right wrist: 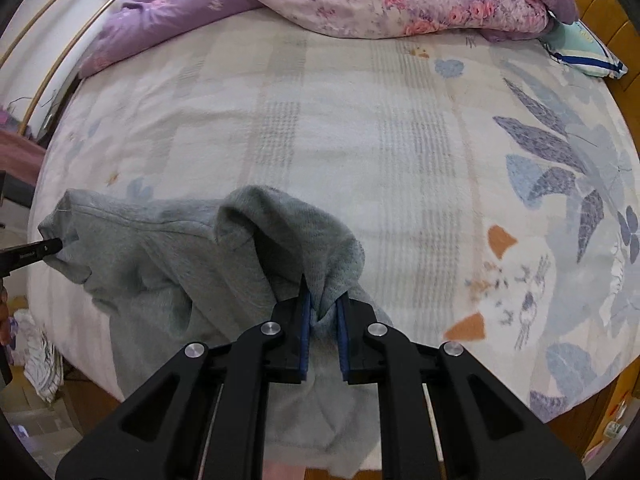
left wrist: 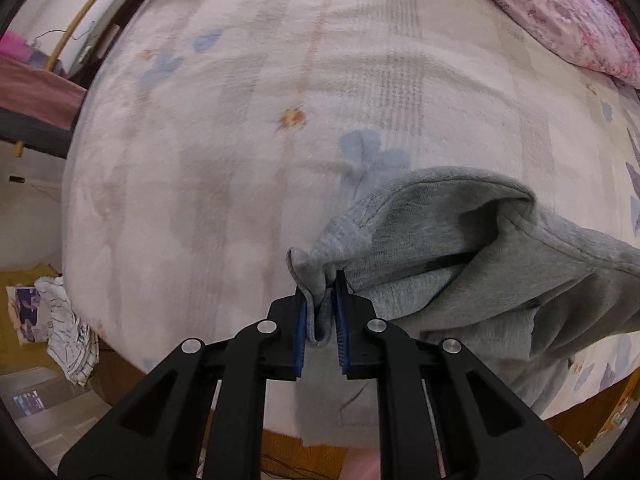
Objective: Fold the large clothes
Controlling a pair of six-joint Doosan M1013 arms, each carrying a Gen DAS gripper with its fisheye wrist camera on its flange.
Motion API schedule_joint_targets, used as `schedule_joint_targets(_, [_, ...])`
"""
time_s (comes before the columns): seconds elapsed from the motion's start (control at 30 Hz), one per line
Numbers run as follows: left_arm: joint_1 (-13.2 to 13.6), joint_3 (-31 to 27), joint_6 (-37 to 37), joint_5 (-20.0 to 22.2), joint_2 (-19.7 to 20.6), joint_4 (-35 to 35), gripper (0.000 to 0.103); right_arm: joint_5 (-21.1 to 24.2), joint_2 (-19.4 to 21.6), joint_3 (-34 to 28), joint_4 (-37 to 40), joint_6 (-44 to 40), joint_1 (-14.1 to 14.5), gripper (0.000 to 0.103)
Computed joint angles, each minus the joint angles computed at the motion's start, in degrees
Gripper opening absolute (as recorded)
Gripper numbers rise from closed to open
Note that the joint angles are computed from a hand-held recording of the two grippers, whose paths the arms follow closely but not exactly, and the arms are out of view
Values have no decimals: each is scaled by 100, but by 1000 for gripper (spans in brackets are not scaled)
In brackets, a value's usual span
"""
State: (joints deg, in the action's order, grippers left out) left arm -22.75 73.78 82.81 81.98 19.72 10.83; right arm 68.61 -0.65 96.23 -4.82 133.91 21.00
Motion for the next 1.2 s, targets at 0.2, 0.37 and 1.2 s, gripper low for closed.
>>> schedule_joint_targets(0.2, [-69,772,-148,-61,-672,63,11,121,-374,247,68,4,352,10])
schedule_joint_targets(0.37, [-205,1389,-76,136,-1083,326,11,284,-610,513,347,152,631,10])
schedule_joint_targets(1.2, [107,2533,92,792,-1592,-509,61,367,-1328,1824,2010,1282,784,53])
